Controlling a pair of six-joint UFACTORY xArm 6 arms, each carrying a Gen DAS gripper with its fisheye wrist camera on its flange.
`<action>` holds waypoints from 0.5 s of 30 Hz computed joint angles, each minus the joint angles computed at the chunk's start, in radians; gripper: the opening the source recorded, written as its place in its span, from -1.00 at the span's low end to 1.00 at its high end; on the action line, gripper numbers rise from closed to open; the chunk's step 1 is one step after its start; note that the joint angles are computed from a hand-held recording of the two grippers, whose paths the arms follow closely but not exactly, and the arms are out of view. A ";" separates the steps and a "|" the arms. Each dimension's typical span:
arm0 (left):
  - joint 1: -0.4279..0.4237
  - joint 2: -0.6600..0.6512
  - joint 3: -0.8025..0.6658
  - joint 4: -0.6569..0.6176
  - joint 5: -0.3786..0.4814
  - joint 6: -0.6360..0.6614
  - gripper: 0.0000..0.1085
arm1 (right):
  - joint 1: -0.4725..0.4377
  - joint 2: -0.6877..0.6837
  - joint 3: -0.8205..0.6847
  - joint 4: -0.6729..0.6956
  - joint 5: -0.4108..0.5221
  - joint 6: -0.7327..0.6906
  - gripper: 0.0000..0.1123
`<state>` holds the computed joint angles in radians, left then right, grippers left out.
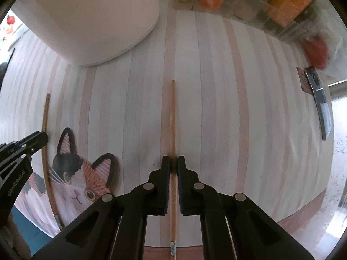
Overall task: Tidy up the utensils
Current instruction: 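Lift both wooden chopsticks and carry them over the cream holder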
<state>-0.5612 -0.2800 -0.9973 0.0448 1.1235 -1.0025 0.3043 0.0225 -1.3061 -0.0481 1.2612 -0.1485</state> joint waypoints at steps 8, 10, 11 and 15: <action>-0.038 -0.075 -0.008 0.068 0.011 -0.026 -0.93 | -0.065 -0.114 0.039 0.129 -0.025 -0.066 -0.88; -0.044 -0.091 -0.025 0.092 0.019 -0.029 -0.93 | -0.078 -0.149 0.052 0.154 -0.051 -0.102 -0.88; -0.046 -0.097 -0.033 0.099 0.022 -0.028 -0.93 | -0.086 -0.168 0.060 0.161 -0.070 -0.127 -0.88; -0.074 -0.122 -0.087 0.159 0.041 -0.032 -0.93 | -0.110 -0.211 0.059 0.217 -0.094 -0.178 -0.88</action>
